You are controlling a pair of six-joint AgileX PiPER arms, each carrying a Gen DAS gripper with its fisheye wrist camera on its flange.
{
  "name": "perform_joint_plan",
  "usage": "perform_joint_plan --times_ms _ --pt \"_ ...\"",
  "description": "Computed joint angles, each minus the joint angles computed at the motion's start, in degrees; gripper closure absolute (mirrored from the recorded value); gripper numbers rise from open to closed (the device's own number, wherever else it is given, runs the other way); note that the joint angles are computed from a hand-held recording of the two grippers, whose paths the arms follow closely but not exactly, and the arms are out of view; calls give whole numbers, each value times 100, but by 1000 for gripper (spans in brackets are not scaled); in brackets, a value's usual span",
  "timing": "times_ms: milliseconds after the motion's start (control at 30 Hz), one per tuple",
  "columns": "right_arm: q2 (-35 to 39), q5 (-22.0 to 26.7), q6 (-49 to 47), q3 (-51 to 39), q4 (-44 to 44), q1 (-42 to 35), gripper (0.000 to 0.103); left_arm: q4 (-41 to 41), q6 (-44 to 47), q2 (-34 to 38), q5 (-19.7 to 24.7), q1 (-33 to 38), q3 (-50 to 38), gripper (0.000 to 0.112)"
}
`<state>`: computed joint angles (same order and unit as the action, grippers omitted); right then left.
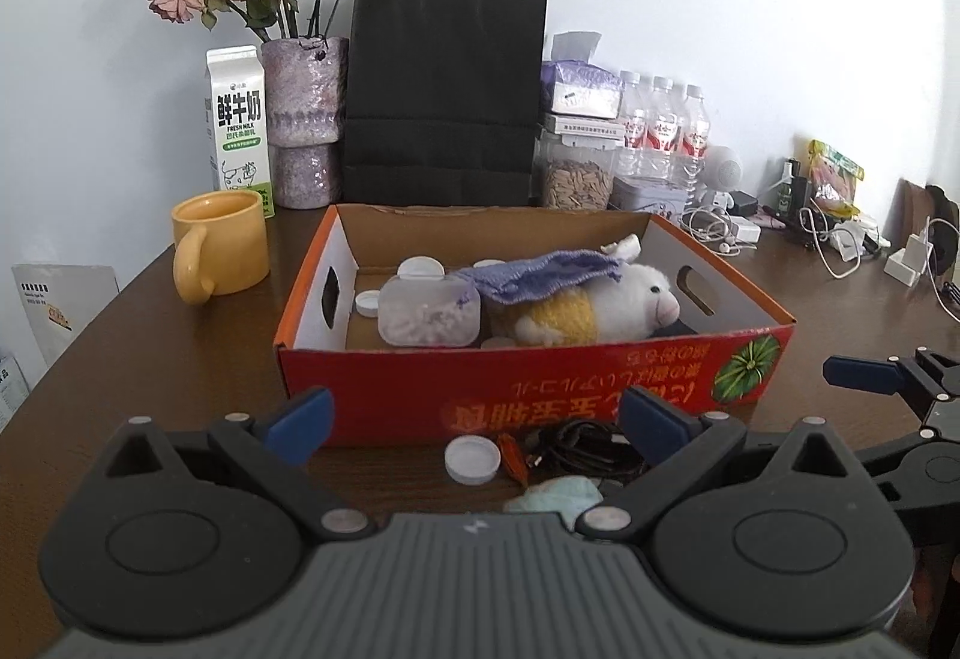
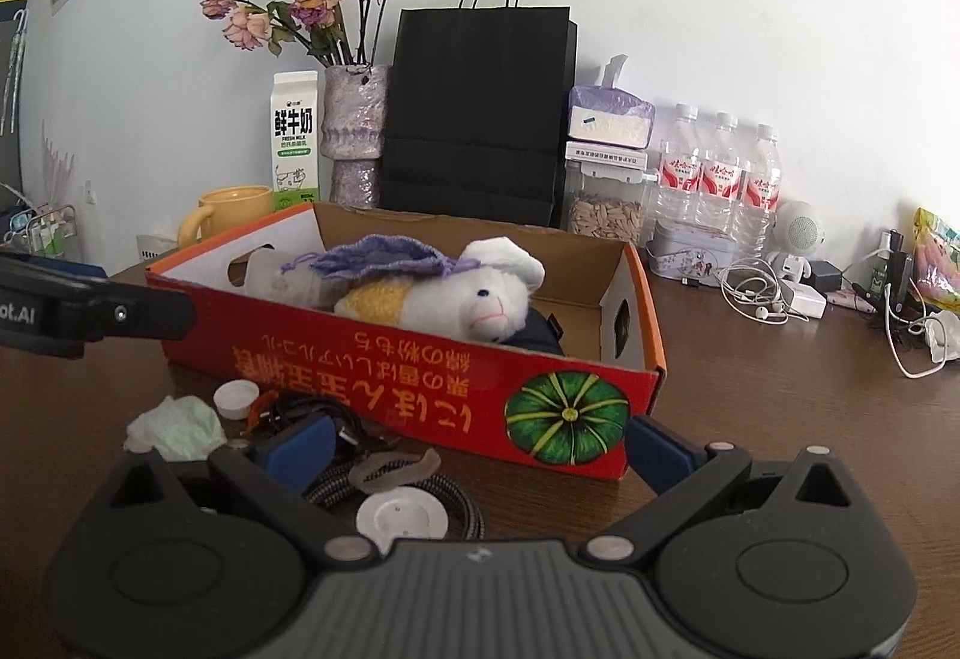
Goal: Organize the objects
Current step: 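Withdraw both grippers from the box toward the remaining items on the table, then grasp the crumpled plastic bag with the left gripper while the right gripper grasps a white cap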
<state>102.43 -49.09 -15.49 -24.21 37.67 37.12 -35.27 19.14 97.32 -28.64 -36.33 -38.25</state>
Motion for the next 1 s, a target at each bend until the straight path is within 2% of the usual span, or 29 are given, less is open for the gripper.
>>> perform_joint_plan --times_ms 500,633,800,900,933,1000 --pt "-33 -308 530 596 -118 80 0 130 -474 530 234 -295 -19 9" --pt "1 -323 609 625 -188 35 0 -123 -411 695 315 -313 -159 10" --pt "108 -302 685 570 -283 -33 0 376 -971 745 296 -219 -138 21" --pt "151 -274 680 522 -311 -49 0 669 -1216 784 274 -196 -127 45" --pt "157 -270 690 513 -331 -59 0 870 -1387 793 280 -165 -121 62" --pt "168 -256 718 496 -386 -95 0 1086 -1587 786 226 -137 -87 67"
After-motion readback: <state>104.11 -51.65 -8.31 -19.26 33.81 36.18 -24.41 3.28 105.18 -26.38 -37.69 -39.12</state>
